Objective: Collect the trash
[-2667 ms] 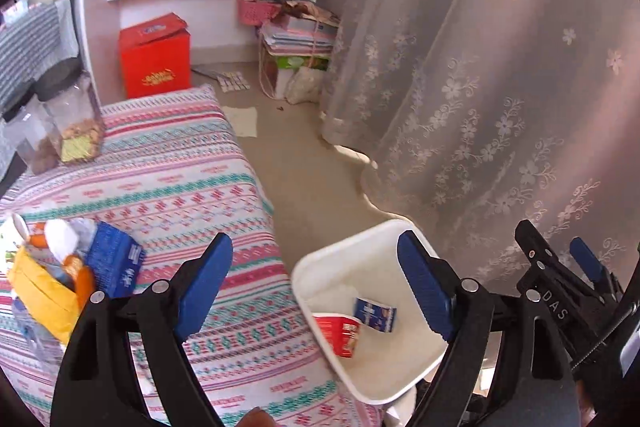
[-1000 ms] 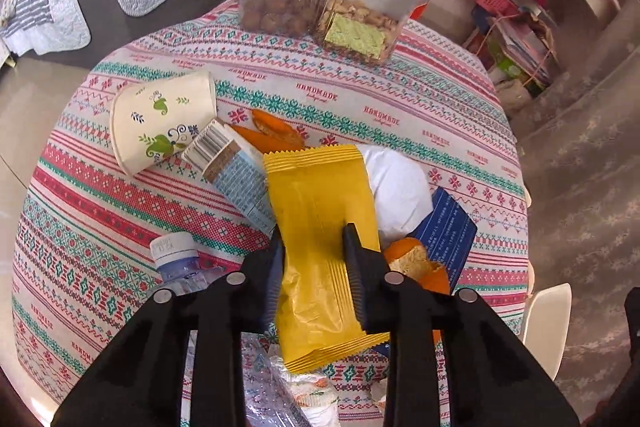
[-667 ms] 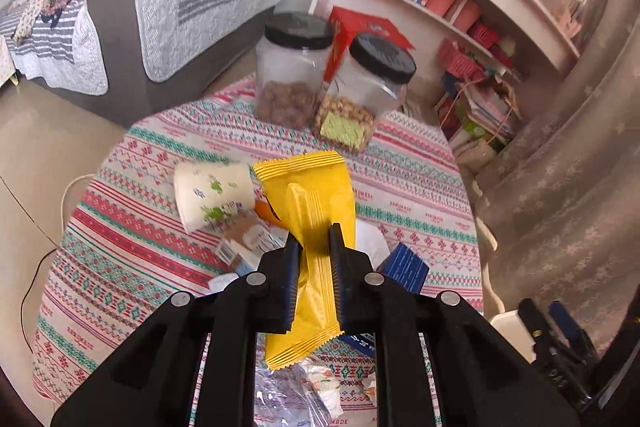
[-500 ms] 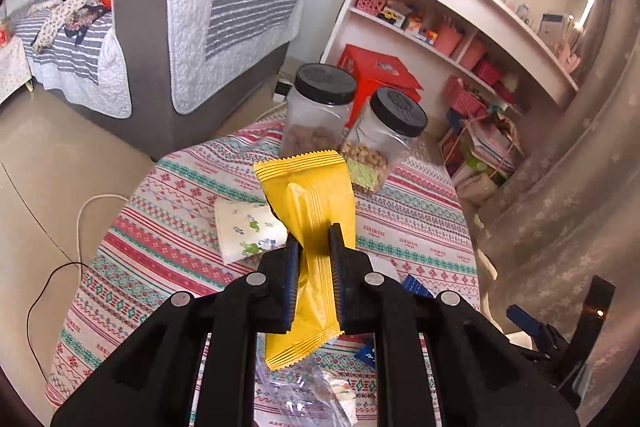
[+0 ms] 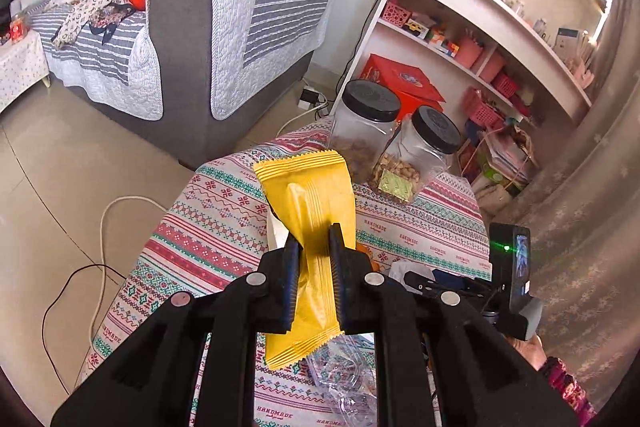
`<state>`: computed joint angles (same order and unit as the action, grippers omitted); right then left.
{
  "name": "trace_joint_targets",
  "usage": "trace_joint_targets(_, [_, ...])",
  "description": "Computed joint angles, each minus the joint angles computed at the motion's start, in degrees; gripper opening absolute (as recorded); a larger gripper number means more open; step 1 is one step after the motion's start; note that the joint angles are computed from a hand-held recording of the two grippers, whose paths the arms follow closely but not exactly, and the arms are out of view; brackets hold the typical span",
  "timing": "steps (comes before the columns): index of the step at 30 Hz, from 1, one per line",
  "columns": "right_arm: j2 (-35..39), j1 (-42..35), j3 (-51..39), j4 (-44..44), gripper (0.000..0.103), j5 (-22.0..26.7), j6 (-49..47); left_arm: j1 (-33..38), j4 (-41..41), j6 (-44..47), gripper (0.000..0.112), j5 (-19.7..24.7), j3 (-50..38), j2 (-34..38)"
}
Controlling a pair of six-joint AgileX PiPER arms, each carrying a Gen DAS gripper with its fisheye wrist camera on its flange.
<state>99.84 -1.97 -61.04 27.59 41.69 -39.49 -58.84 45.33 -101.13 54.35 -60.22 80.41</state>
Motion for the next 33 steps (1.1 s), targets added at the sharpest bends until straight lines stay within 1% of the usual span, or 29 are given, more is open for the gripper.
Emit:
trace_joint_targets(1, [-0.2,0.24,0.53,0.41,0.043,-1.0,0.09,0.11,-0.22,0.14,0.006,-0.08,0.31,-0.13])
trace_joint_targets(2, [-0.35,0.2,0.84,1.4,0.039,-1.43,-0.46,0.42,-0.6,0.48,0.006,-0.38,0.68,-0.43])
trace_joint_targets(5, [-1.02,-0.3,1.02,3.95,0.037,-0.86,-1.5,0.71,-0.82,0.59,0.006,-0.55,1.44,-1.03])
trace_joint_targets(6, [-1.7,-0.3,1.46,4.36,0.029,-1.28,-1.76,0.94,-1.0,0.89,0.006,-0.77,1.64,-1.13])
trace_joint_targets(7, [-2.41,-0.36,1.8,4.66,0.018,-1.35,-2.1,1.19,-1.4,1.38,0.006,-0.98,1.64,-0.96])
trace_joint_targets(8, [-2.9,-0.53,1.75,4.52,0.017,-0.9,-1.59,1.48,-1.9,1.78,0.006,-1.28,1.68,-0.72])
trace_joint_targets(10, [-5.11,-0.64,2.82,3.94,0.017,-1.99,-0.88,2.33,-3.07,2.39,0.006,-2.71,2.11,-0.38])
trace_joint_targets(13, [-9.31,-2.54,4.89,6.89,0.017,-1.51,-4.11,4.35,-5.35,3.62,0.006,-5.79,2.83,-0.1])
trace_joint_targets(15, [-12.27,-4.35,5.87,9.13,0.017,-0.19,-6.05,6.55,-8.51,6.03,0.006,-8.84,3.29,0.24])
trace_joint_targets(19, [-22.33,-9.81,10.5,13.84,0.017,1.78,-9.77,11.66,-14.76,10.73,0.006,-14.84,4.57,1.87])
trace_joint_targets(21, [-27.39,-13.61,12.74,16.0,0.017,3.85,-11.69,14.71,-19.87,15.82,0.006,-17.91,4.72,3.65])
trace_joint_targets(23, [-30.73,-16.33,12.71,14.67,0.017,6.38,-9.66,17.7,-27.93,23.35,0.006,-22.47,4.84,6.12])
trace_joint_targets(24, [-31.72,-18.42,12.33,15.17,0.017,8.36,-9.77,18.4,-30.99,26.15,0.007,-23.94,4.48,7.71])
trace_joint_targets(25, [-32.55,-21.68,12.02,17.11,0.017,11.33,-11.25,18.54,-32.99,28.38,0.007,-24.15,3.21,9.63])
trace_joint_targets(27, [-32.88,-27.36,11.12,20.32,0.017,16.14,-13.86,17.56,-34.17,31.11,0.008,-22.34,-1.55,14.23])
trace_joint_targets(29, [-32.54,-30.37,10.34,21.87,0.016,17.39,-15.35,16.63,-33.68,33.58,0.019,-20.13,-6.67,18.52])
trace_joint_targets(30, [-31.97,-31.61,10.12,22.71,0.016,17.33,-16.44,16.14,-33.06,34.03,0.037,-19.0,-8.91,20.4])
trace_joint_targets(31, [-31.01,-32.79,9.92,23.35,0.016,17.54,-17.6,15.7,-32.24,33.88,0.051,-17.23,-11.09,22.16])
trace_joint_targets(33, [-28.98,-34.26,8.99,22.68,0.016,17.97,-17.56,15.65,-30.24,34.57,0.052,-13.06,-15.49,25.04])
